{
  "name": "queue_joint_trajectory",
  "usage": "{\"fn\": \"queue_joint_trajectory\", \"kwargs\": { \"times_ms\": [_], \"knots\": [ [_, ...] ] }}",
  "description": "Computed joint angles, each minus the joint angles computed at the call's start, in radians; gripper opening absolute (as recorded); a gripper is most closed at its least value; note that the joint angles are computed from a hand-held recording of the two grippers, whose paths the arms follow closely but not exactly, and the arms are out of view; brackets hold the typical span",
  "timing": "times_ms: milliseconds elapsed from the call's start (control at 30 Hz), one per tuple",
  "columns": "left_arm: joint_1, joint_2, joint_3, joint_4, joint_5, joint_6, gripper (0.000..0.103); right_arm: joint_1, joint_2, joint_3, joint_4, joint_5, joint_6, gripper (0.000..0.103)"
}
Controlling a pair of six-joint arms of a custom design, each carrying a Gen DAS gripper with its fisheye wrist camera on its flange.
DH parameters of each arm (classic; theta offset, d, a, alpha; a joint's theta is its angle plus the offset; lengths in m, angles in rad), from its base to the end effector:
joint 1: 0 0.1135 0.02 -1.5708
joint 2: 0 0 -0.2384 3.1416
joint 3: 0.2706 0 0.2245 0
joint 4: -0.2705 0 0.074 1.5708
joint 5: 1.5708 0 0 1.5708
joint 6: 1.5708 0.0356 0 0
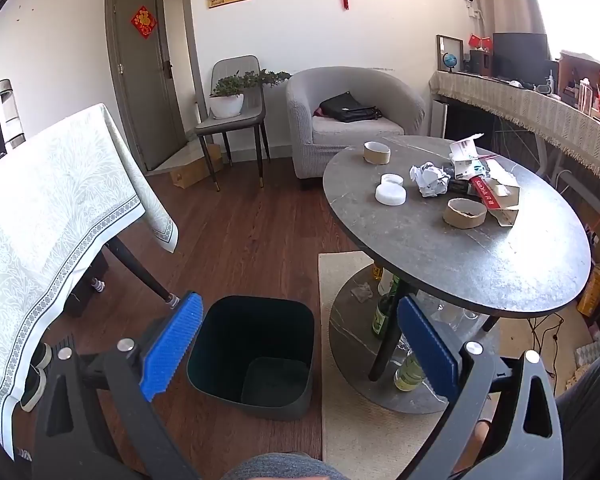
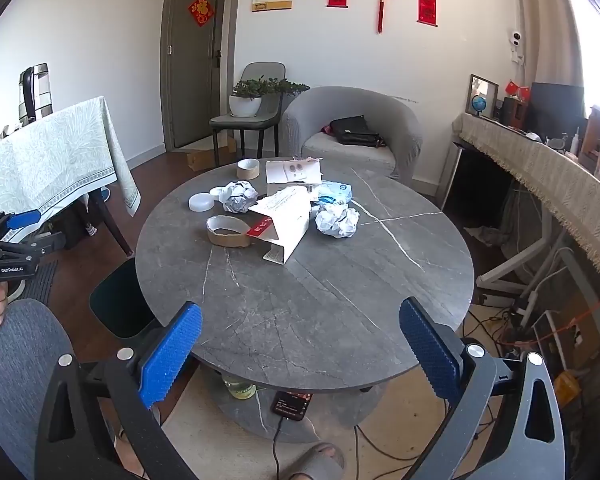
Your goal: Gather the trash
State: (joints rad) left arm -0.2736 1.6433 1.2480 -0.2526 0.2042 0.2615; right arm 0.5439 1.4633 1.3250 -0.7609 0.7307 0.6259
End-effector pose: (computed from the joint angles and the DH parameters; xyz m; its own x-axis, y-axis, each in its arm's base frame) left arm 0.3320 -0.1007 0.2577 -0.4526 0.3900 -0.8019 0.5562 0.8264 0.0879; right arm 0.2515 0.1243 0.3015 -0.5604 0.1710 -0.8104 0.3681 0.9279 -0.0588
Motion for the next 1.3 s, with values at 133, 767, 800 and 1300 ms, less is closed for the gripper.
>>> {"fn": "queue_joint_trajectory", "kwargs": {
  "times_ms": [133, 767, 800, 1300],
  "knots": [
    [-0.005, -0.004, -0.008, 0.009, -0.006, -0.003, 0.1, 0.006, 0.008, 0.007, -0.004, 0.006, 0.007, 0.1],
    [-0.01, -0.005, -0.018, 0.015, -0.006, -0.007, 0.1, 0.011, 0.041, 0.039, -0.032, 0.006, -0.006, 0.1],
    [-0.01, -0.005, -0.018, 0.016, -0.006, -0.006, 0.1, 0.012, 0.042, 0.04, -0.034, 0.007, -0.005, 0.1],
    [-0.009, -0.005, -0.018, 0.015, -0.003, -0.001, 0.1, 0.013, 0.046, 0.043, -0.034, 0.007, -0.004, 0.1]
  ]
}}
